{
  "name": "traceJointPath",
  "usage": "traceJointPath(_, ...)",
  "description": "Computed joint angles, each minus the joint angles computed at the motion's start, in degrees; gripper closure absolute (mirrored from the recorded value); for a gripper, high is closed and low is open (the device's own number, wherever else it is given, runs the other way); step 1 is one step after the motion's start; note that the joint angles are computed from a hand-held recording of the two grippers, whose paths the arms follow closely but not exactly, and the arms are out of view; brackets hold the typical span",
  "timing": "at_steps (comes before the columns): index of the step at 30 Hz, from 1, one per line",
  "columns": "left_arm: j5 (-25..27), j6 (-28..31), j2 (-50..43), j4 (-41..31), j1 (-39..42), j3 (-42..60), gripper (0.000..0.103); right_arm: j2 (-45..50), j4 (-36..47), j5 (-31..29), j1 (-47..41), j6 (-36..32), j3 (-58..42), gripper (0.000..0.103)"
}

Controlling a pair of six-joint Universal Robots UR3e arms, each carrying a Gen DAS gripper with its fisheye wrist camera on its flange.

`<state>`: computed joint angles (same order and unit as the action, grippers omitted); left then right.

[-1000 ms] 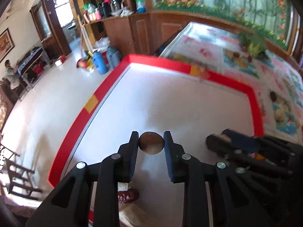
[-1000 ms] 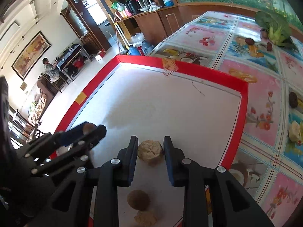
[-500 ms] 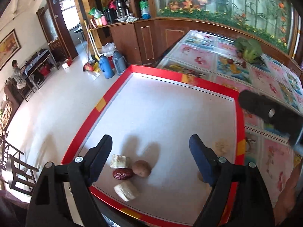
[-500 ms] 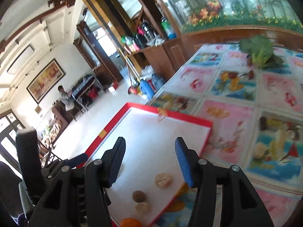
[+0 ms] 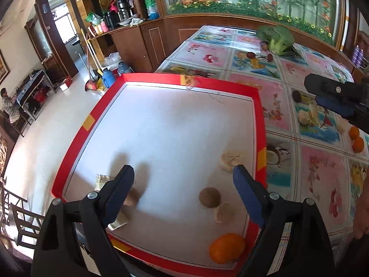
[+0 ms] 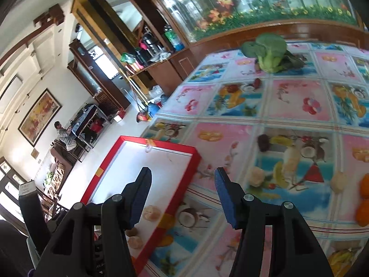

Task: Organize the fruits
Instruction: 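Move both grippers back over the table toward the remaining snacks, then grasp a beige crumbly piece with the left gripper while the right grasps another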

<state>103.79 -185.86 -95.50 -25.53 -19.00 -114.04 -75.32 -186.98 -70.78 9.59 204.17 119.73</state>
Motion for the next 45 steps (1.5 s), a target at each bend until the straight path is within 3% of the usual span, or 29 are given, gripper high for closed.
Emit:
traceJointPath(4,0.84,-0.17,-1.84,-0.29,-2.29,2.25,0.015,-2.72,1.91,4.41,-5.15,-0.39,3.71,0.047)
traceJointPath(11,2.56,0.97,-7.69,-0.99,-7.12,9.01,0.015,-10.34,5.8,19.06,-21.13,-4.0,14.35,0.047)
traceJointPath(19,2.75,2.63,-19.41,-5.48,-12.07,24.49,0.015,-20.98,19.18,28.87,-38.47,-12.11,23.81,0.047)
traceJointPath(28,1.67,5.9,-31.96,-9.71,-16.27,41.25,0.015,-19.84,24.83,18.39,-34.46,-12.35,19.01,0.047)
traceJointPath(38,-1.22,6.24,-37.3,-10.98,-15.3,47.42,0.015,-15.66,23.73,1.65,-24.38,-12.1,13.67,0.047)
traceJointPath(45,-3.54,5.51,-41.08,-14.03,-14.36,53.18,0.015,-10.84,23.6,-10.46,-16.39,-11.59,8.49,0.057)
